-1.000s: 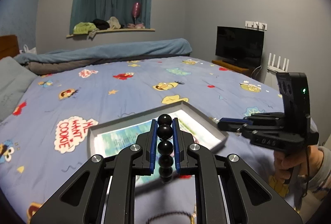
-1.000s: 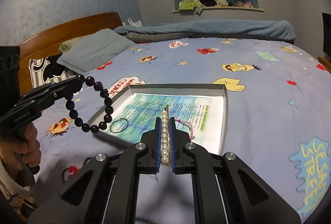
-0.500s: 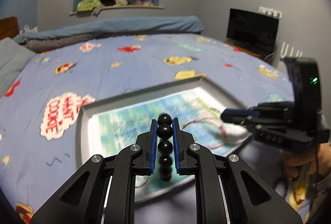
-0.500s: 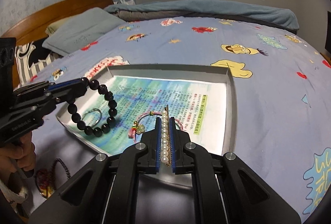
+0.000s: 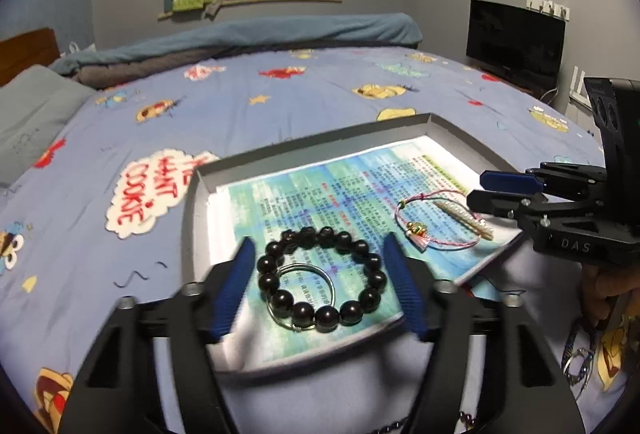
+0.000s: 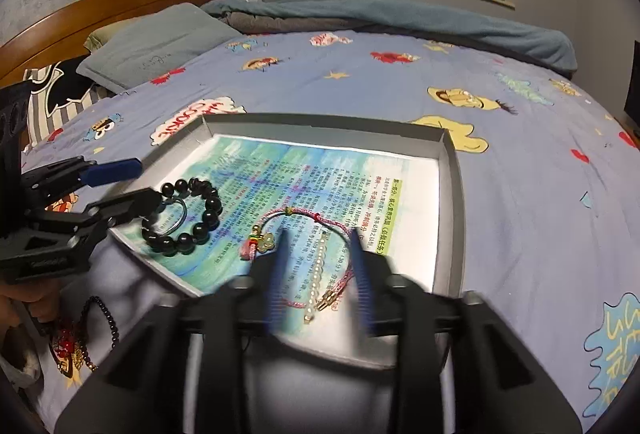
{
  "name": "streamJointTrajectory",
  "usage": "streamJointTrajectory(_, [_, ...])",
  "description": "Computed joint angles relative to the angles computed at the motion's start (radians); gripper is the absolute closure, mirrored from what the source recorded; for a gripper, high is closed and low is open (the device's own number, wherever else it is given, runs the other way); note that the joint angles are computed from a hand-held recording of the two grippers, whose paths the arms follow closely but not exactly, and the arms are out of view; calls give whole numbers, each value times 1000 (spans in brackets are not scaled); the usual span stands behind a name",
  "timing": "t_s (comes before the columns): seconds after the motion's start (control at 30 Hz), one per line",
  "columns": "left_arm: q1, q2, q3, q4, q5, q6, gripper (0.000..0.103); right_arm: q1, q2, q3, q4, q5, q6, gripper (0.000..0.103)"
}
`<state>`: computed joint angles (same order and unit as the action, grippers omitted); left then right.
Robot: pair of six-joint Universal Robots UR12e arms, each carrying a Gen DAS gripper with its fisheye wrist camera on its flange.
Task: Organize jewelry
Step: 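Grasp the red beaded ornament with the left tool while the right tool grasps the blue beaded bracelet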
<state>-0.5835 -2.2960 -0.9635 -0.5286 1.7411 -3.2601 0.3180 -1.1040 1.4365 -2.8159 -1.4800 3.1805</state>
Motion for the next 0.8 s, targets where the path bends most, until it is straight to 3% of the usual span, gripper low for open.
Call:
streamJointTrajectory(0.2, [-7,41,-67,53,28,-8,20,2,-31,57,-83,-3,13,47])
streamJointTrajectory(0.53, [-19,134,-235,168,38,-67,16,0,-97,172,-174,-1,58,44])
streamJointTrajectory(0.8, [-32,173,-318,219,34,-108,15,-1,-142,250,-224,9,89,39])
